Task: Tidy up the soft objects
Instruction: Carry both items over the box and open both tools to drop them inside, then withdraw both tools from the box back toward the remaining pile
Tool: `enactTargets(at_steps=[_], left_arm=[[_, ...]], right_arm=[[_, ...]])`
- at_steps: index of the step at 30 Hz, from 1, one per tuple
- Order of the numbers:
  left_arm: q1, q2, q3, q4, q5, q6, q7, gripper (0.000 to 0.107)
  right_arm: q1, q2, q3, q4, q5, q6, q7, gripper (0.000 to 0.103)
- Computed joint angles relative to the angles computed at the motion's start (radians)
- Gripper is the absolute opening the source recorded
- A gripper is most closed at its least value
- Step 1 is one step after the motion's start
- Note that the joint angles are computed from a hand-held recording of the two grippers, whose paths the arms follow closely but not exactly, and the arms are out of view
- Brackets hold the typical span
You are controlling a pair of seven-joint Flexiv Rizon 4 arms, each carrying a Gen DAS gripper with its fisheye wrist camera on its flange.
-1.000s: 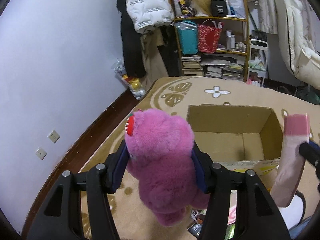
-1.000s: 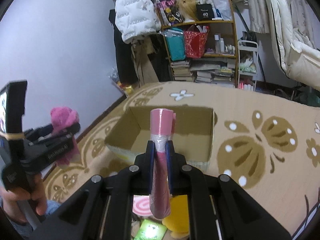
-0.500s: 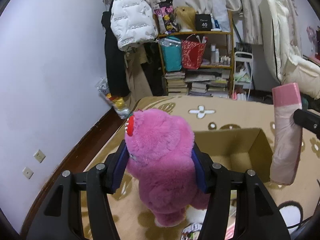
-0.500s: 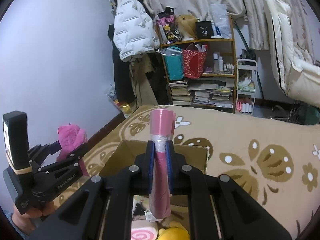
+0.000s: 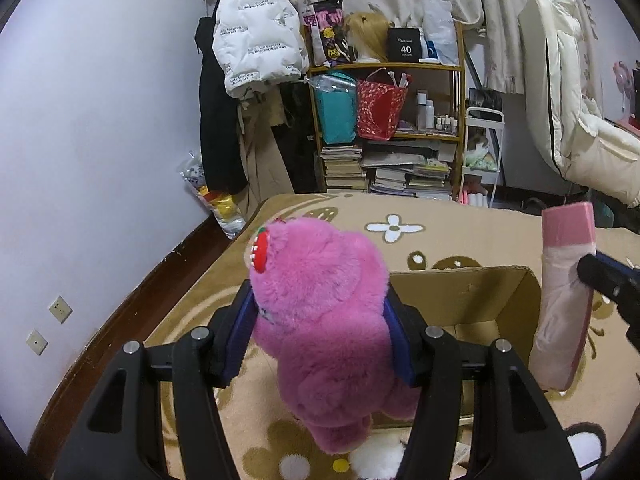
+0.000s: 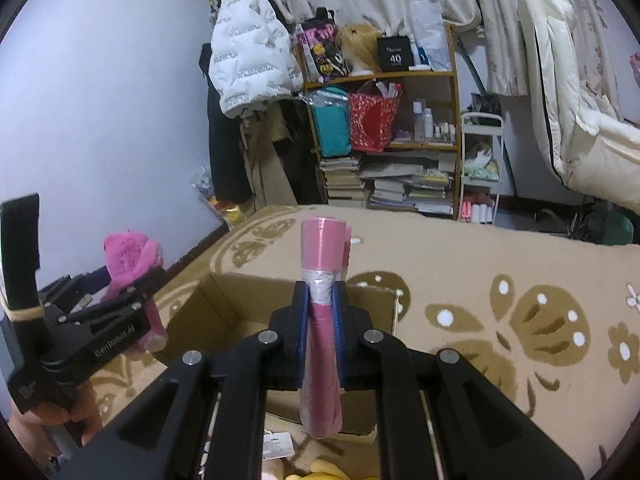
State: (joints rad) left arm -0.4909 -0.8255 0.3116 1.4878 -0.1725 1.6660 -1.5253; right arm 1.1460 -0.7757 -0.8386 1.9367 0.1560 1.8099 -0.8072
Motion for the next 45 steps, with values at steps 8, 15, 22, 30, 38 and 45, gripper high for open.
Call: enactTargets(at_steps=[8,15,22,30,38,45], left_arm=[[0.02,-0.036,-0.024,-0.041,0.024,-0.057,0.003,0.058],[0.042,-0.04,-0.054,-0.052,0.059,-0.086,-0.005,0.059],[0.055,-0.043,-0.056,-0.065,0.08,-0.14,-0.054,0.061],[0.008,-0.046,0.04,-0.077,0.138,-0.121,-0.144,0.088],[0.035,-0.015,0.009,-0.061,0.16,-0.118,-0.142,0.098],[0.022,0.014,0.033,-0.035,0.168,-0.134,-0.173,0.103]], right_arm=[[-0.036,-0.017,0.033,-0.009,-0.006,0.0,0.007,0.012],[-0.08,-0.005,0.079,-0.027,-0.011,-0.007,0.016,0.013],[-0.114,0.0,0.113,-0.042,-0.049,-0.024,0.028,0.013],[-0.135,0.002,0.133,-0.047,-0.062,-0.022,0.052,0.043],[-0.133,0.008,0.137,-0.033,-0.049,-0.008,0.046,0.081],[-0.11,0.03,0.124,0.006,-0.006,0.018,0.042,0.094]])
